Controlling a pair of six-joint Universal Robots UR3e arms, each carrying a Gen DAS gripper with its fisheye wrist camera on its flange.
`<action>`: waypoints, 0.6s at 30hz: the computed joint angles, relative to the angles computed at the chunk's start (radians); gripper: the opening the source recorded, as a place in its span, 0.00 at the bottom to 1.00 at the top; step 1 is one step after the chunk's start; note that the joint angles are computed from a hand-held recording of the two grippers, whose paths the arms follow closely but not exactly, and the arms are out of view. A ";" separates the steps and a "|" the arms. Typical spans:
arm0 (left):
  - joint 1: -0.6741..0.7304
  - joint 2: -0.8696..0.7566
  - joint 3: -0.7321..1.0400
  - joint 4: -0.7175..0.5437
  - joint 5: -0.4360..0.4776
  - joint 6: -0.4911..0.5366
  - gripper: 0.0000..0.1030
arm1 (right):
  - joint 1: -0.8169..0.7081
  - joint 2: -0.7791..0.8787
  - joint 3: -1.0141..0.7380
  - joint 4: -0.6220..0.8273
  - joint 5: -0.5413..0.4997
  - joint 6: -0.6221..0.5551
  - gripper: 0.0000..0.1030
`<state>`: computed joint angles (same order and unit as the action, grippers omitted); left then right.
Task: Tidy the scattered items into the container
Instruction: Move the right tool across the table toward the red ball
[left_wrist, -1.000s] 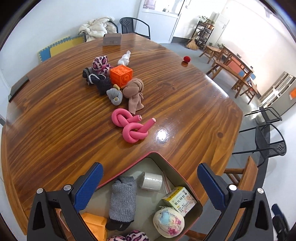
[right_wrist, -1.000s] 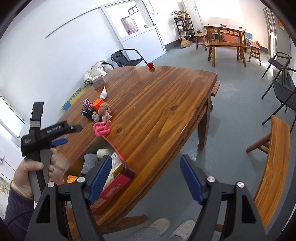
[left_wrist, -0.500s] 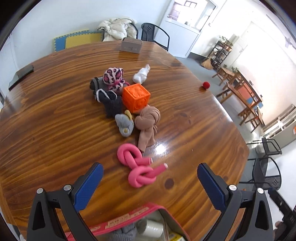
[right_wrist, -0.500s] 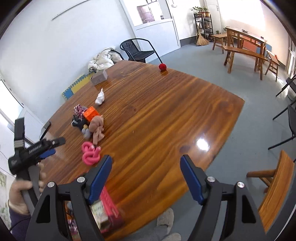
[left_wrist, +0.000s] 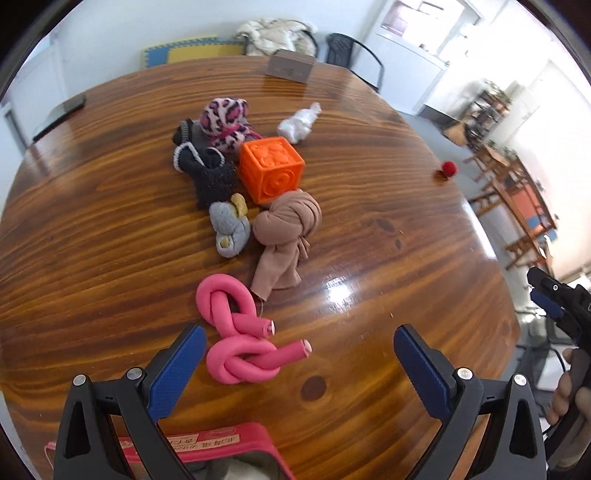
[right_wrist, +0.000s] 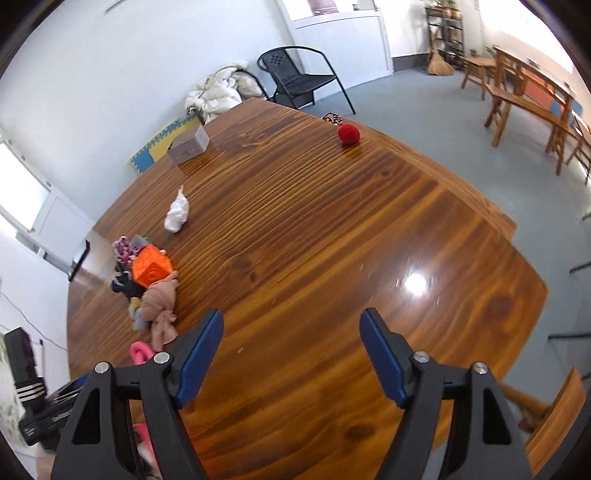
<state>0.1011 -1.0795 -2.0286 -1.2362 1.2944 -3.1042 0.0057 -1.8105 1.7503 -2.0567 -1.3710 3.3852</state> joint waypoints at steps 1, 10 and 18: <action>-0.051 -0.035 0.012 0.050 0.051 -0.082 1.00 | -0.048 0.032 -0.007 -0.011 0.031 -0.060 0.77; -0.376 -0.307 0.292 0.033 0.401 -0.665 1.00 | -0.381 0.489 -0.413 0.009 0.225 -0.409 0.77; -0.515 -0.472 0.510 -0.109 0.508 -0.898 1.00 | -0.383 0.932 -1.000 0.192 0.262 -0.499 0.77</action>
<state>-0.4139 -1.5512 -1.5186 -1.3453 1.8023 -4.0018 -0.3772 -0.8783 0.7507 -1.8649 -1.1086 2.8860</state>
